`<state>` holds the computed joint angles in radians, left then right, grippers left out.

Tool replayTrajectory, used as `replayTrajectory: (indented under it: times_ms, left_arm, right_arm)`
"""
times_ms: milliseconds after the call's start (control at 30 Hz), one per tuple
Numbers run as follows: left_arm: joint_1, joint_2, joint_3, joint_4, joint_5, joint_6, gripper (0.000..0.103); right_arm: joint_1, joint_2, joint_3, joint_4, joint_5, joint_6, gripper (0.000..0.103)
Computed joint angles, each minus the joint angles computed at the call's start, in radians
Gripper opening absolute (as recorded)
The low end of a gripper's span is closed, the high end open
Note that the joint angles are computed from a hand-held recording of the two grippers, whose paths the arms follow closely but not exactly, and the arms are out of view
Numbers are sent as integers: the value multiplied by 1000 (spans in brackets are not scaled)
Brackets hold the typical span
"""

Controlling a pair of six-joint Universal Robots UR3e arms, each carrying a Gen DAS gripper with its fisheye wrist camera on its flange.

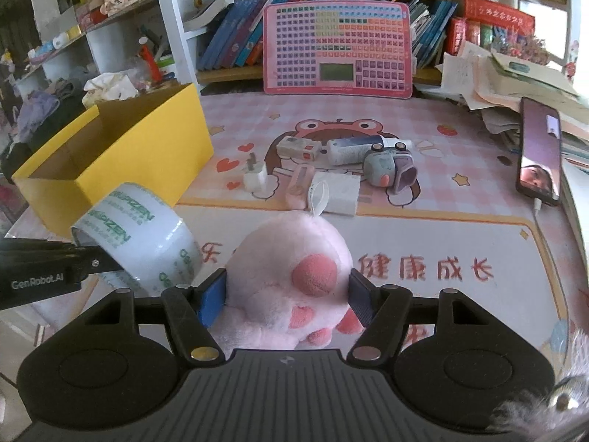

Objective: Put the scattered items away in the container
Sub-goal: 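Carry the plush pig and tape roll with both tools over the yellow box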

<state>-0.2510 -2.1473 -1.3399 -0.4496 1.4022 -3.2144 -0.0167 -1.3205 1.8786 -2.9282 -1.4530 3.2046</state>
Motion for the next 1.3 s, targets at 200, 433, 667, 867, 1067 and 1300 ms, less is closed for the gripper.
replayTrajectory:
  times_ms: [200,433,667,867,1067,1300]
  left_arm:
    - [122,225,-337,106,-115,68,6]
    - [300,460,-638,128,-268,200,6]
    - [473,651,-794,21,-384,363,6]
    - [601,785,-884,-94,-451,475,6]
    - [691,869,-932,-173,-491,536,6]
    - [769,923,-957,-244,-534,577,6]
  right_arm:
    - [186,-62,48,-7,-194,119,66]
    - [432,-73,46,30,-414,288,66]
    - [604,-21,-26,86,-524,421,66]
    - [683,17,-90,137,-572,489,66]
    - [728,57,-157,172,-583,487,66]
    - [750,89,-210,199,-579,467,66]
